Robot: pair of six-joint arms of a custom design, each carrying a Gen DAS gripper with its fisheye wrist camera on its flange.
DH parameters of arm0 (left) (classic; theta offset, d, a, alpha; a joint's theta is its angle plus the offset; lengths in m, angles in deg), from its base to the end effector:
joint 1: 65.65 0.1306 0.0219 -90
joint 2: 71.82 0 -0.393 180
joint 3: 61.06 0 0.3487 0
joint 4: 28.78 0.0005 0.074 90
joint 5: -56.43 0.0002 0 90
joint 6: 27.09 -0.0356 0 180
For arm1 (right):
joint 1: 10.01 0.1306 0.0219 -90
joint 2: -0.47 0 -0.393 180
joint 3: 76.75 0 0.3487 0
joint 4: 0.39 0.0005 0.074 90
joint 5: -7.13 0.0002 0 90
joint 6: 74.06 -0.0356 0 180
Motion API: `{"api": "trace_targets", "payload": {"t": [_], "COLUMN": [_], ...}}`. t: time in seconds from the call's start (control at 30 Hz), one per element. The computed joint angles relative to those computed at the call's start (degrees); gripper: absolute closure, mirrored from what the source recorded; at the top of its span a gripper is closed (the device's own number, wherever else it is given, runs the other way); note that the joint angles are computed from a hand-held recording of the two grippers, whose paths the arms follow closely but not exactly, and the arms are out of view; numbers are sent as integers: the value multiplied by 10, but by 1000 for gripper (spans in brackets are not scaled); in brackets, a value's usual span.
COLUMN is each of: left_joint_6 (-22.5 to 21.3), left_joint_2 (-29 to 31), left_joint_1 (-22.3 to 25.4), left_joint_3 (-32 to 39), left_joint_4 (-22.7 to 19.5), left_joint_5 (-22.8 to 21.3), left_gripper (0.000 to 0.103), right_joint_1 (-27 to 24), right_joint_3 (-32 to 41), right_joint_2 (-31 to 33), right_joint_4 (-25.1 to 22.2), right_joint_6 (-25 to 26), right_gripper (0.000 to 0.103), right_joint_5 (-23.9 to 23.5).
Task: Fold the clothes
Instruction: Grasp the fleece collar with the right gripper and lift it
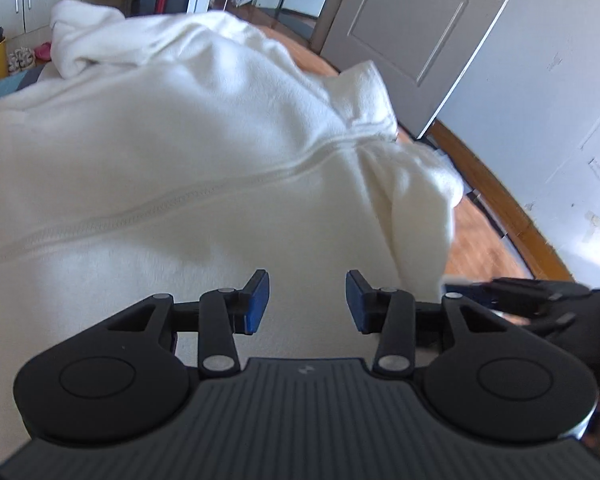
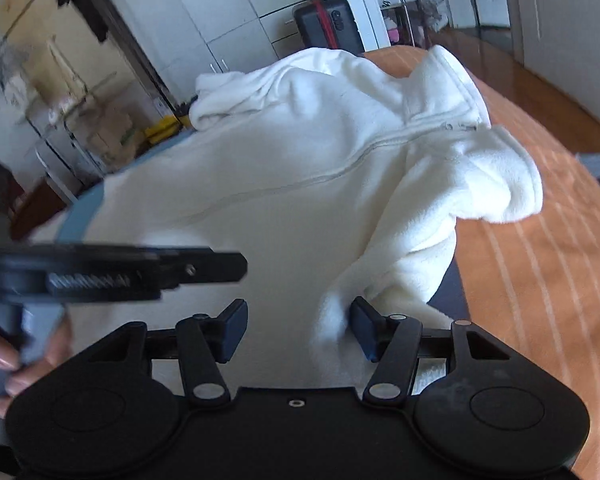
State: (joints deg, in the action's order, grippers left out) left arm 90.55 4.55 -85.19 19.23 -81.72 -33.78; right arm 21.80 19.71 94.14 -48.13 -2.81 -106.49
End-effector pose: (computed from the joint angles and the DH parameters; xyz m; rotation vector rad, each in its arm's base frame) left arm 0.3287 -0.1170 0.4535 -0.1754 2.4540 -0.3638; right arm 0.3927 0.2598 0.4643 -0.4899 2.4111 0.8976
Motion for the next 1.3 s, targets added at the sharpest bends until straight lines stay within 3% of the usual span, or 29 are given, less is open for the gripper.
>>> {"api": "trace_targets", "payload": {"t": [0.07,0.2,0.23,0.4,0.5,0.53,0.57,0.6,0.8,0.9,0.97,1.03,1.07,1.1,1.13,1.2,1.3], "left_joint_6": [-4,-12,-13,-10,-7,-5,-3,-1,5,8,5,-12,-19,-24,-28,-30,-32], "left_joint_2": [3,-7,-8,-12,-17,-17,-17,-16,-9,-5,2,17,27,37,44,51,52], "left_joint_1": [-4,0,2,8,10,11,12,14,15,11,3,-5,-9,-13,-18,-28,-36], "left_joint_3": [-7,-29,-28,-27,-29,-29,-29,-29,-22,-19,-15,-3,3,9,12,11,14], "left_joint_4": [-18,-15,-14,-5,-6,-8,-9,-10,10,34,48,44,38,31,26,22,17], "left_joint_5": [-8,-5,-2,16,23,22,22,22,36,56,69,89,96,101,100,87,77], "left_gripper": [62,62,62,62,62,62,62,62,62,62,61,57,57,57,56,56,55], "right_joint_1": [-37,-101,-115,-134,-121,-116,-110,-104,-73,-75,-77,-92,-104,-117,-129,-152,-161], "right_joint_3": [-34,-117,-126,-68,-31,-24,-20,-20,43,110,172,252,267,271,260,201,138], "right_joint_2": [-21,-69,-72,-1,52,65,74,78,61,81,118,170,181,185,181,153,126], "right_joint_4": [50,186,202,146,143,148,157,169,106,51,-22,-137,-162,-168,-156,-77,26], "right_joint_6": [-83,-251,-283,-301,-308,-316,-315,-304,-103,20,87,94,66,27,-17,-119,-224], "right_gripper": [41,40,40,38,38,42,56,84,89,90,89,84,80,66,56,40,10], "right_joint_5": [-62,-70,-65,-57,-64,-60,-54,-47,145,196,191,147,122,92,56,-22,-66]}}
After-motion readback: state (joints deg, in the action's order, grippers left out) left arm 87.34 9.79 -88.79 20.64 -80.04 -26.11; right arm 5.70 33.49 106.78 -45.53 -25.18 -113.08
